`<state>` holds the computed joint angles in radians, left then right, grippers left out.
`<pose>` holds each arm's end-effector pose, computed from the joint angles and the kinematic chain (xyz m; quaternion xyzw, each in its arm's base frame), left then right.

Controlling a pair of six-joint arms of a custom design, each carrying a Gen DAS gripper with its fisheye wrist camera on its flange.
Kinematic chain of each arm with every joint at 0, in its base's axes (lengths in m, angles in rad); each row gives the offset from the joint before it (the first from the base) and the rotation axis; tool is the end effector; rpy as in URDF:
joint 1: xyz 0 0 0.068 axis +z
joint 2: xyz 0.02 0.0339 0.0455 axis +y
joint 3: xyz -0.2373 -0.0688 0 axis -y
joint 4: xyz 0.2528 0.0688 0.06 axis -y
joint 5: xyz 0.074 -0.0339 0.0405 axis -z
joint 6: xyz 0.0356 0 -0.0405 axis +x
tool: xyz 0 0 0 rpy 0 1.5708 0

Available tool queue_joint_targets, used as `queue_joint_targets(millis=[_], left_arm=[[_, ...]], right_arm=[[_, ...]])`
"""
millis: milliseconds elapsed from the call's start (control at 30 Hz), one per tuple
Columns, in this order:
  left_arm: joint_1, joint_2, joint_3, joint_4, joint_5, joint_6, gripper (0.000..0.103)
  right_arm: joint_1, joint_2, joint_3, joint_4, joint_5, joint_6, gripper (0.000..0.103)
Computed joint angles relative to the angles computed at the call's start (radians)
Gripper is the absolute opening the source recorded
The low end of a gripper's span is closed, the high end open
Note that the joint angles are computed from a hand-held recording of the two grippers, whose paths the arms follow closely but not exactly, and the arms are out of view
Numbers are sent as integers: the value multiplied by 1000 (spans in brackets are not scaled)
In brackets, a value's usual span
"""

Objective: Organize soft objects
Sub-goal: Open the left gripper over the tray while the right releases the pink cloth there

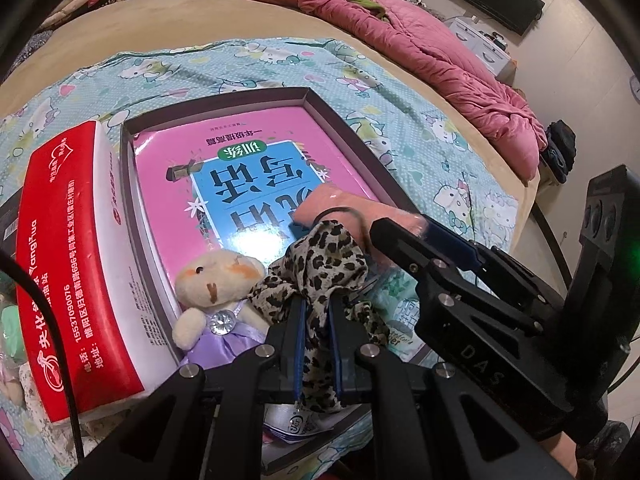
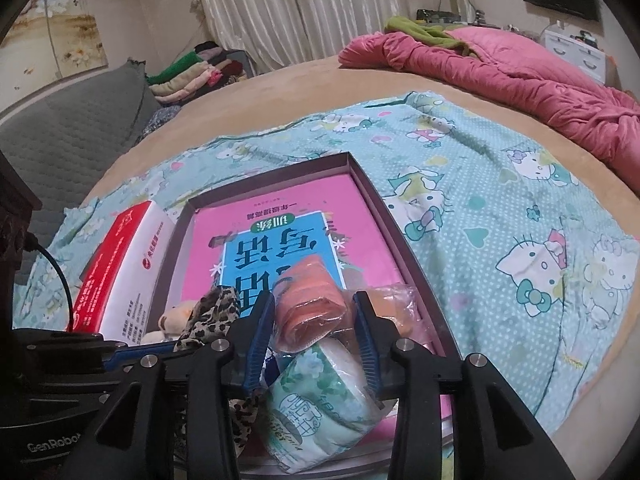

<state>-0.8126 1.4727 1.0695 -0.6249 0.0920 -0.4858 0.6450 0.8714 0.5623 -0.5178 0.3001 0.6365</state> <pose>0.2103 -0.2269 0.2119 0.1687 0.9476 -0.1972 0.1865 0.1657 0.1115 0.1959 0.0504 0.9214 0.1032 0.3713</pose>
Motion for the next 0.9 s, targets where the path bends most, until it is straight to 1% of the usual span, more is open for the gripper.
queue_joint_targets(millis=[100,233,333,400,467,733,900], left_arm=[[0,3,1,3,5,0,12],[0,7,1,9,13,-3,14],[1,7,0,12,15,-5,20],[0,10,3,11,18,-7,26],[1,9,4,9,21,-6,30],[-4,-23,0,0,22,-7,43],[-6,-62,-1,-18,13,-10,50]], right_arm=[[-1,-25,-6,-4,12,6,53],[-6,-58,-15,-13,30,19,54],[-18,-87,-20,-23,39,29,54],[-23,-110,-26,-32,51,40,55],[-28,-129,-29,-41,59,50,58],[-46,-191,-40,-72,83,77,59],[-41,-206,-39,-87,94,90,67]])
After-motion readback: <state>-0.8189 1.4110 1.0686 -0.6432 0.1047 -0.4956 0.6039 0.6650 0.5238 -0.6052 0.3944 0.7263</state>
